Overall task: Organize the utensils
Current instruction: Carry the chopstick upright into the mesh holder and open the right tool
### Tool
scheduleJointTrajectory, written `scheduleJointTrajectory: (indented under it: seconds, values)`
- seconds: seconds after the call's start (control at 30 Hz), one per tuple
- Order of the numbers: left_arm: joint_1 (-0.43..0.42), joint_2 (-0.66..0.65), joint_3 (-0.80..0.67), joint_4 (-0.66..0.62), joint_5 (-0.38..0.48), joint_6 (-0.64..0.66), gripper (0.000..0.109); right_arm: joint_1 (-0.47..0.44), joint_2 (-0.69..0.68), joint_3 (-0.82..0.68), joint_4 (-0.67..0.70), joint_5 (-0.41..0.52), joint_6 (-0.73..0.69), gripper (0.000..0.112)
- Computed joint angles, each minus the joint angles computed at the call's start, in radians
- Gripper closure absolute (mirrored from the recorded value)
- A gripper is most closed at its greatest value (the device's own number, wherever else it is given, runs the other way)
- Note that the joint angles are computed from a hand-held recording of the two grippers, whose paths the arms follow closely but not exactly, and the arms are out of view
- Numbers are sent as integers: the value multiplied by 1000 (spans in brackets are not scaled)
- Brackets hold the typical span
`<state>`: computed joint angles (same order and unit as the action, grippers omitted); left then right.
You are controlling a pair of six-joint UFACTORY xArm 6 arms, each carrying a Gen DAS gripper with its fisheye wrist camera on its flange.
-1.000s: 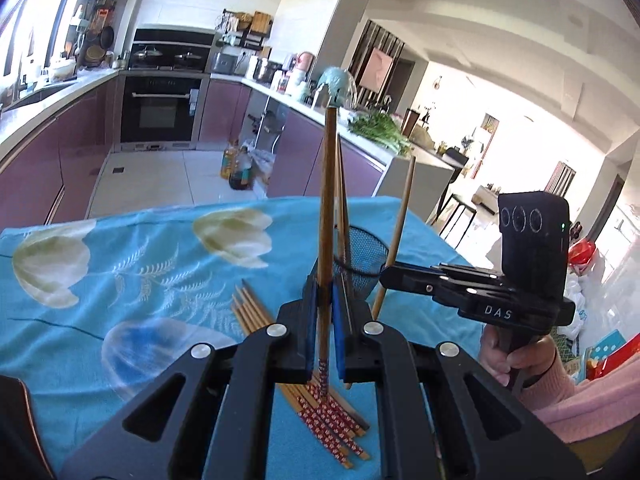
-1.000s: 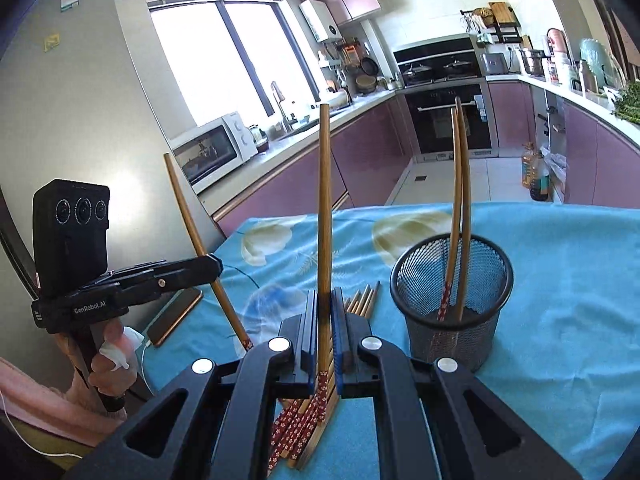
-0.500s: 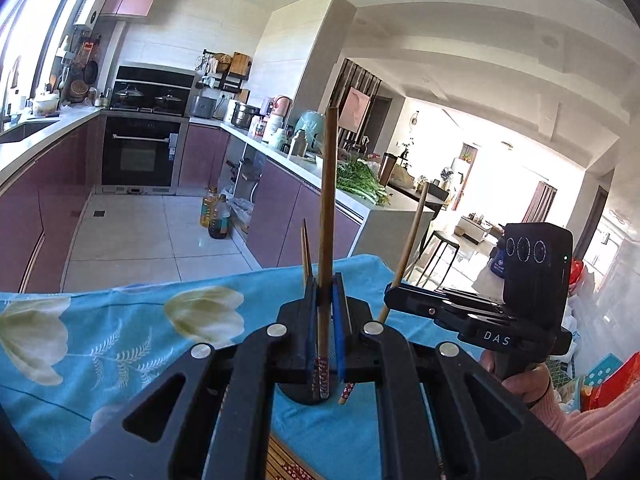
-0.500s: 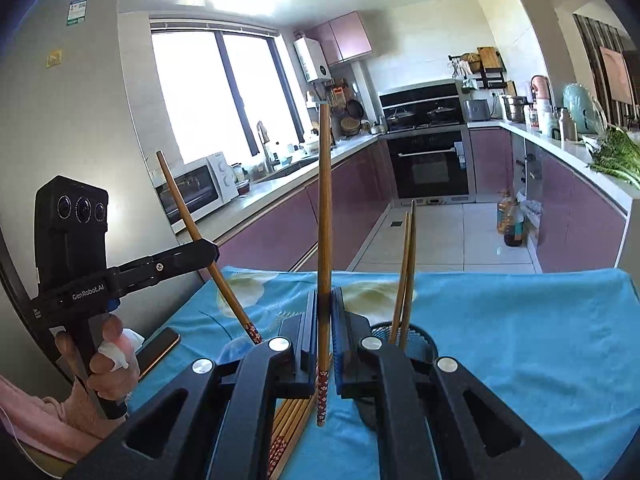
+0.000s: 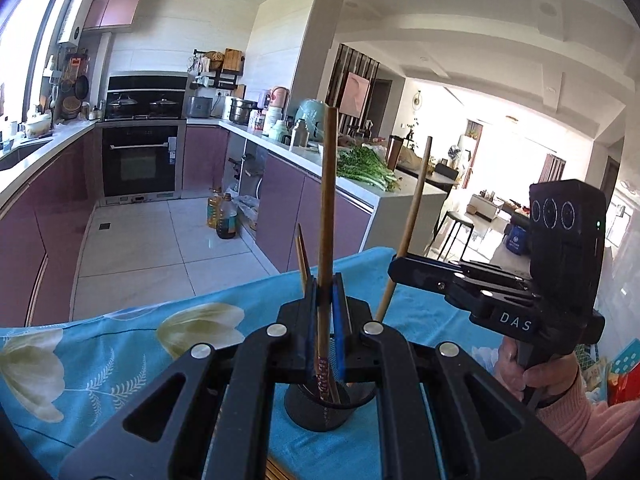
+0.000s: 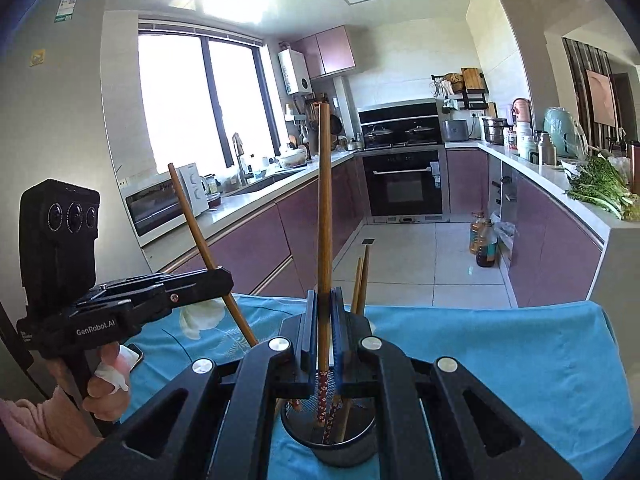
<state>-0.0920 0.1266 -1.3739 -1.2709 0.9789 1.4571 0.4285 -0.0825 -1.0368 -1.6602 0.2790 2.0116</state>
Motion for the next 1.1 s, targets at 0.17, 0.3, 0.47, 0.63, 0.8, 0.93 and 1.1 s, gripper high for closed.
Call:
scheduleJointTrajectory:
  seconds: [0.17,0.3,0.47,0.63,0.8,0.93,1.1]
  values:
    - [-30,17,6,80,-27,-28,101,-19,41,-9,85,-26,-74,107]
    - [-44,37,-1,140,-27,-49,101,-22,63,-8,186,-30,-167,107]
    - [-48,77,-30,216,-7,-95,101,-30,87,7,338,-57,-301,107]
    - [-50,110,-63,249,3,-135,101,-33,121,6,472,-71,-415,107]
    - [-61,135,-89,261,-8,-158,101,-48,142,1,518,-88,-448,106]
    - [-73,154,-109,279,-22,-191,101,-45,157,-12,515,-82,-425,105]
    - [-80,167,-113,297,-39,-219,96,-51,151,-9,488,-86,-390,103]
